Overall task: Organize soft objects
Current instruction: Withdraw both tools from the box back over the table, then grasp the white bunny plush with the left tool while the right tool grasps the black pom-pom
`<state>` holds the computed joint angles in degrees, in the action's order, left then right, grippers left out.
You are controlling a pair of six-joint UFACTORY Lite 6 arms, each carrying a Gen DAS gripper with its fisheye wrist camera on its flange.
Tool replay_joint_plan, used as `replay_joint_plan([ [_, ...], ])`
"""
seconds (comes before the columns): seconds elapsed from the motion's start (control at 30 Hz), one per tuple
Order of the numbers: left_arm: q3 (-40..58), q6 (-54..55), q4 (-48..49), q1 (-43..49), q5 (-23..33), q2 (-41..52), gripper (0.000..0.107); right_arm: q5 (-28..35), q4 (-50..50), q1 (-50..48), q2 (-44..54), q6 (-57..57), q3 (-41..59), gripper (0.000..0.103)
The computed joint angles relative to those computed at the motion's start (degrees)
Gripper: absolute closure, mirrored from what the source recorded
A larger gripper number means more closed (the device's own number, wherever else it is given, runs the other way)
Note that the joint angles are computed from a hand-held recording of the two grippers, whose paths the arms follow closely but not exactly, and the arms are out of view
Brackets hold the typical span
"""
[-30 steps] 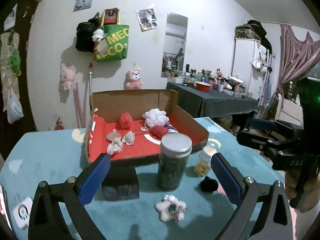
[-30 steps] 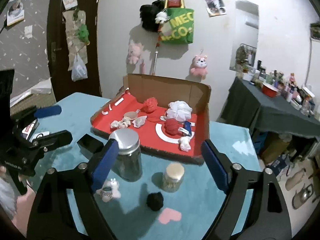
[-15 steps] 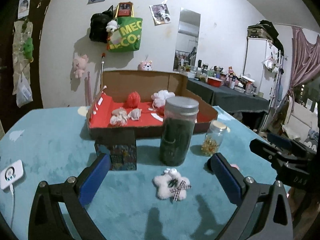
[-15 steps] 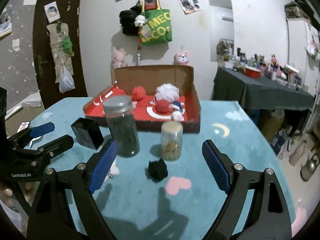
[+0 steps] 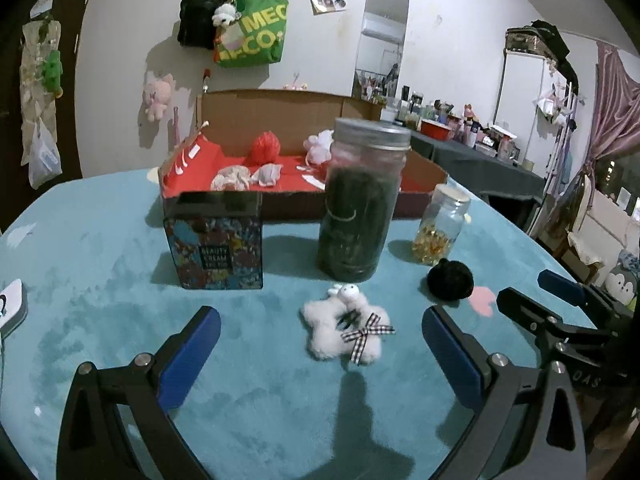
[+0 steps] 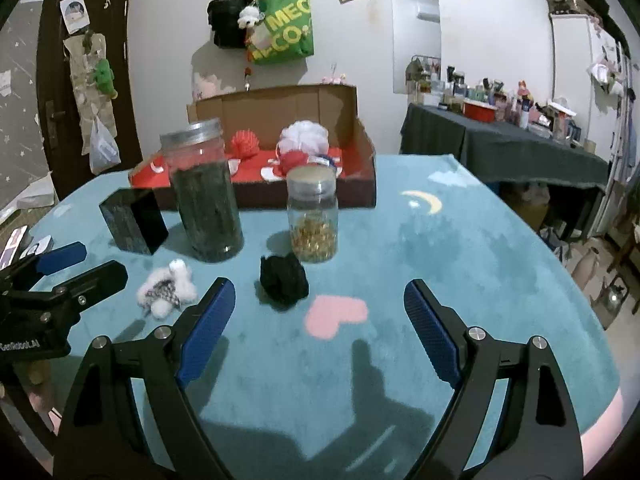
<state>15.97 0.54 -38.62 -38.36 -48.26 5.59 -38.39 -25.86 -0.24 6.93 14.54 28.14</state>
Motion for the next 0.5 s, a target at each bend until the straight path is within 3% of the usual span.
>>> replay_joint_plan([
  [0.5, 2.04, -0.58, 1.97, 2.49, 2.84, 1.76, 0.004, 0.88, -1.02, 0.54, 4.35, 0.42, 2.06, 0.016],
])
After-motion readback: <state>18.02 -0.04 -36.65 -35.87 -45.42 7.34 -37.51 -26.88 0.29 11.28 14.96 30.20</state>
